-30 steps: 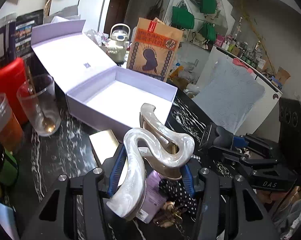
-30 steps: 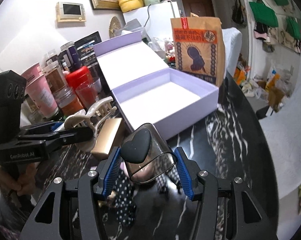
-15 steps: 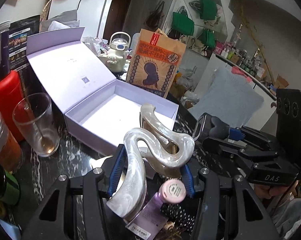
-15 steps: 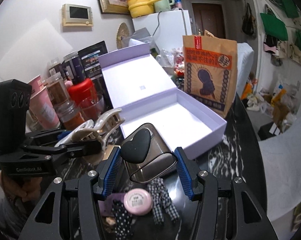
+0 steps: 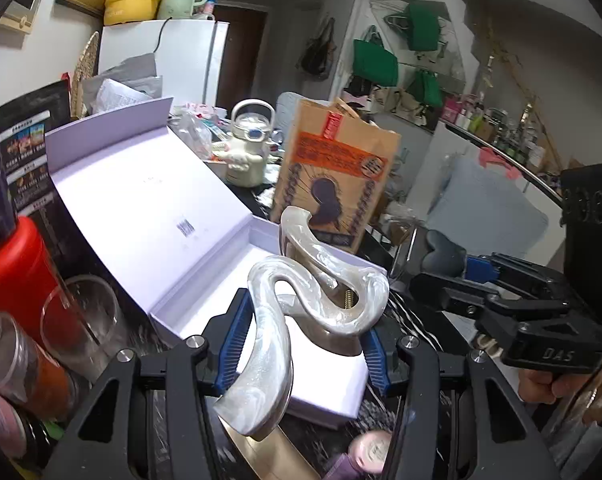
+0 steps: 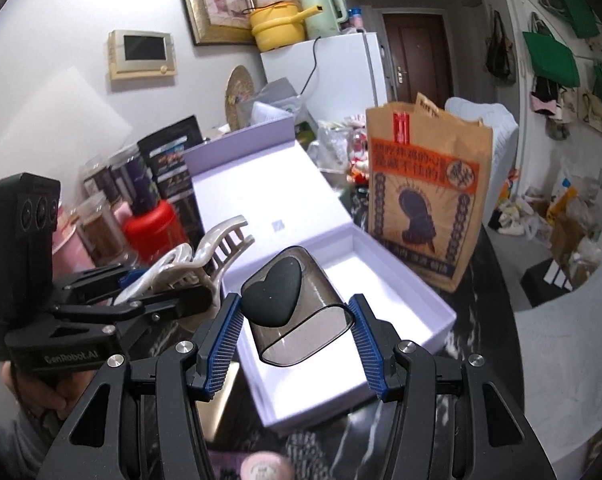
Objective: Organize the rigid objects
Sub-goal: 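Carry both clips over the lavender box with both tools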
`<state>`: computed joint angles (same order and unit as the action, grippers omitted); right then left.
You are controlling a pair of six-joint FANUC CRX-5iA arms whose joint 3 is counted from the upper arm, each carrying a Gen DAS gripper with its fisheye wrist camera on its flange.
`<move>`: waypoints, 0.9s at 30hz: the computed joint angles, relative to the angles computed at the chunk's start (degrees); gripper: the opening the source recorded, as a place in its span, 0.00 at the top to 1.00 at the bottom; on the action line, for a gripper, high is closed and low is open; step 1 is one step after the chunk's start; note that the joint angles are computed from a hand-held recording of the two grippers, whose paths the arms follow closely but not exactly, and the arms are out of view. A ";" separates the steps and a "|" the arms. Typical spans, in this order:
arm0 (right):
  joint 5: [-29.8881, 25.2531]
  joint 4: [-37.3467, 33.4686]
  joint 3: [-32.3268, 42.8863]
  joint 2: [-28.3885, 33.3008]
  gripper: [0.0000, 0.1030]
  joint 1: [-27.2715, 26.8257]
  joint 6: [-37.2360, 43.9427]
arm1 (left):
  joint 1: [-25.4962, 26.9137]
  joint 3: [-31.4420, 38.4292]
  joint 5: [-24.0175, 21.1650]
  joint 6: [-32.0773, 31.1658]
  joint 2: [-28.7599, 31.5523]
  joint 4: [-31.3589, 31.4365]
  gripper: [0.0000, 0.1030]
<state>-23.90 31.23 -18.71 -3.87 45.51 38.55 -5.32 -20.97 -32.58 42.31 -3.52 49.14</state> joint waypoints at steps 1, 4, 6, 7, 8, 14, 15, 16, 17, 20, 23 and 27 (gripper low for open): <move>0.27 -0.55 0.79 0.53 0.48 -0.36 0.68 | -0.19 1.38 1.04 2.83 0.63 -2.99 0.50; 0.75 -4.38 3.83 2.42 0.48 -1.55 3.58 | -0.88 3.19 3.30 5.10 2.38 -4.67 0.50; 1.38 -5.96 5.30 3.66 0.48 -2.24 5.17 | -0.99 4.89 2.86 5.86 4.17 -4.63 0.50; 1.33 -7.01 6.24 4.40 0.48 -2.58 5.85 | -1.01 5.68 2.84 6.23 4.92 -4.92 0.50; 1.09 -8.42 7.43 5.30 0.48 -3.05 6.79 | -1.07 6.38 3.03 6.71 5.53 -5.43 0.50; 0.07 -9.27 10.51 9.20 0.48 -5.19 5.78 | -1.91 11.29 4.32 14.11 8.13 -16.88 0.50; -0.44 -9.29 10.74 9.61 0.48 -5.40 5.79 | -1.89 11.64 3.97 13.99 8.58 -16.72 0.50; -1.77 -10.20 11.40 10.29 0.48 -5.57 6.56 | -1.80 12.31 3.42 14.19 9.39 -16.71 0.50; -2.33 -10.65 11.69 10.67 0.48 -5.78 6.88 | -1.70 13.18 2.89 15.20 10.27 -17.53 0.50; -4.13 -11.19 12.21 12.20 0.48 -6.38 7.30 | -1.80 14.94 2.00 18.70 11.72 -21.56 0.50; -5.65 -15.34 13.54 13.98 0.48 -7.09 10.13 | -1.92 16.40 1.07 20.71 13.38 -24.31 0.50; -6.71 -14.77 13.91 15.77 0.48 -6.81 10.64 | -2.59 19.90 -1.96 27.01 16.12 -31.34 0.50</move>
